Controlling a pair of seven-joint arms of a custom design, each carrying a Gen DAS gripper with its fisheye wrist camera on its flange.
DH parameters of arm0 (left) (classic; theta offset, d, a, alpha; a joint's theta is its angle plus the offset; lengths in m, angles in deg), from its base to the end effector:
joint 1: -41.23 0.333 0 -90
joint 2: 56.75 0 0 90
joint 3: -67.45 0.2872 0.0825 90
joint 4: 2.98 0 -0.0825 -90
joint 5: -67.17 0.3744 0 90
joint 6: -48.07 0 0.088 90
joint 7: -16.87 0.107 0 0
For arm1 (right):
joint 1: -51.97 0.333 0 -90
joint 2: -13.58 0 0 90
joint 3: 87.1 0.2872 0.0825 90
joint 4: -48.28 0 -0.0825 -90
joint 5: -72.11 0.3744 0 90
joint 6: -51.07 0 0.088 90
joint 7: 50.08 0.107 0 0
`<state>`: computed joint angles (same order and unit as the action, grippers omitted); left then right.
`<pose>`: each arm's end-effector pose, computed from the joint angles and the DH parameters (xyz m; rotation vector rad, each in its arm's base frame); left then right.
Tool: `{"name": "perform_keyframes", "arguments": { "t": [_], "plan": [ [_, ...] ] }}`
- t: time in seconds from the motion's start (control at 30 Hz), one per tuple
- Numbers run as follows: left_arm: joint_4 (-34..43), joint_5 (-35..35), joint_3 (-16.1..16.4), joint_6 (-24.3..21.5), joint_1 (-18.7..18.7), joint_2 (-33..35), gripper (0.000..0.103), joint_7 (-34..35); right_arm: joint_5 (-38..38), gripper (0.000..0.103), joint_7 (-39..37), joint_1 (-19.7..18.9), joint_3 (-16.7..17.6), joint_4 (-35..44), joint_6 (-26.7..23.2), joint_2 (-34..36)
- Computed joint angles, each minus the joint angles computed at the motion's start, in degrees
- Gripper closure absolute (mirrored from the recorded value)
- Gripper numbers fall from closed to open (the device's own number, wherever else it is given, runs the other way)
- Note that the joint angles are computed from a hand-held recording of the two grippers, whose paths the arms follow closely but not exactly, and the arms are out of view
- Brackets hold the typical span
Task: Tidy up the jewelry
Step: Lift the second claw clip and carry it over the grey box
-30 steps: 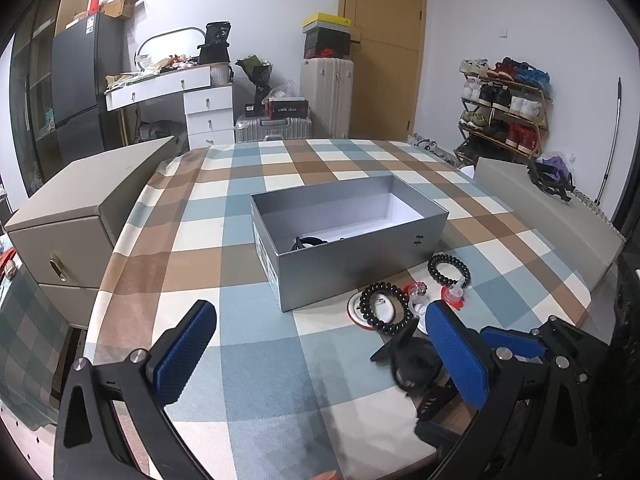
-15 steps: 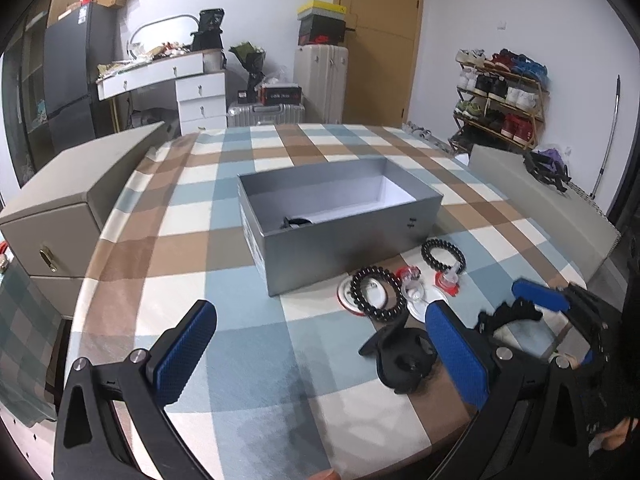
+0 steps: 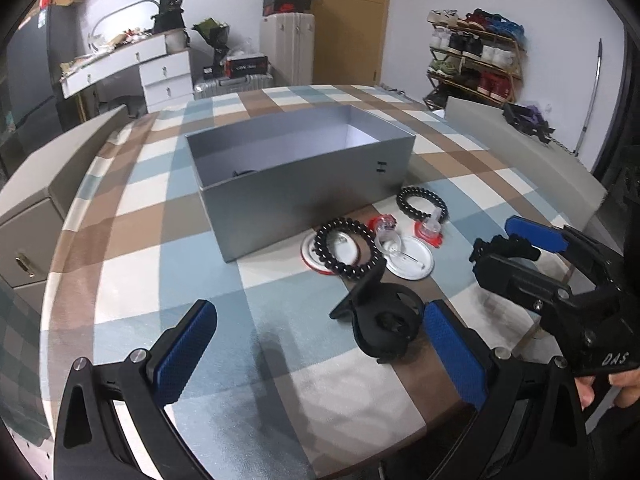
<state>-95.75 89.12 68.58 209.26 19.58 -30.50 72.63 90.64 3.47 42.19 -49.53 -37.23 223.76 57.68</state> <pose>0.6519 -0.2658 0.4212 -1.7312 1.8799 -0.8216 0.7071 0.2063 0.3567 -1.8610 1.1548 -0.3393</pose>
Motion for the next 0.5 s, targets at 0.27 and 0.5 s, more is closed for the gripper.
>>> {"name": "perform_keyframes", "arguments": {
  "t": [0.27, 0.5],
  "plan": [
    [0.30, -1.68, -1.68, -0.09, 0.50, 0.43, 0.002, 4.76, 0.41, 0.010, 0.45, -1.28, 1.32, -0.15, 1.33, 0.18],
    [0.66, -2.62, -1.35, 0.08, 0.07, 1.02, 0.002, 5.67, -0.55, 0.010, 1.56, -1.41, 1.28, 0.31, 1.02, 0.45]
  ]
}}
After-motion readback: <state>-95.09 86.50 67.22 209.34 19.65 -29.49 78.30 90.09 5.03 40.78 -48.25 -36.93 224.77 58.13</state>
